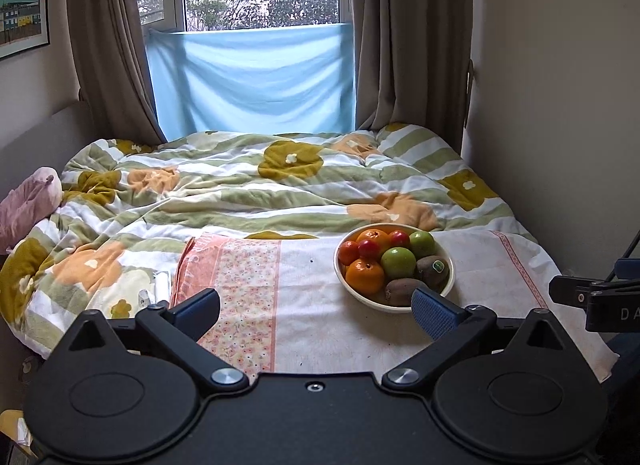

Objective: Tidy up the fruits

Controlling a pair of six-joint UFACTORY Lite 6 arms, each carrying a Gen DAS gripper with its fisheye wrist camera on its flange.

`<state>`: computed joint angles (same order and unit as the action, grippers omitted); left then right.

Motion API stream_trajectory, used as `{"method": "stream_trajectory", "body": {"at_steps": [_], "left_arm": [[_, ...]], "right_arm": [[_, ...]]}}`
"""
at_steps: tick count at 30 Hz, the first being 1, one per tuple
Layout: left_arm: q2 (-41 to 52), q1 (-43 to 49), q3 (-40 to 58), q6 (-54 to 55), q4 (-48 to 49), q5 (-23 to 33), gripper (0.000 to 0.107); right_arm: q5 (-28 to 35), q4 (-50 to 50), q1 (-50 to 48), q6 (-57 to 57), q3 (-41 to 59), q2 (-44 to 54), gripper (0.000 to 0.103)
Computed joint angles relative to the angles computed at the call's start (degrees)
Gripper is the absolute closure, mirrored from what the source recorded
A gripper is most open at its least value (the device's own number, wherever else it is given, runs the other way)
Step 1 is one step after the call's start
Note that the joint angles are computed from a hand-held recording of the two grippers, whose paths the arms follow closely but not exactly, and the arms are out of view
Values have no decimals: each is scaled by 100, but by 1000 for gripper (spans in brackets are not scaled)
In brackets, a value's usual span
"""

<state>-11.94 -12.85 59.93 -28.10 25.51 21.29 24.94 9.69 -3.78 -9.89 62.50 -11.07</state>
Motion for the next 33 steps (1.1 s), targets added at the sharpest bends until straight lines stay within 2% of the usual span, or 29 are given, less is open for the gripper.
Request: {"method": "stream_trajectory", "body": {"at_steps": [11,33], "left_arm": [[-54,-2,-60,-227,181,10,4],[86,137,29,330,-318,2,4]], "right_arm": [[13,-69,2,88,26,61,0],[-56,-450,162,500,126,310,0]]}}
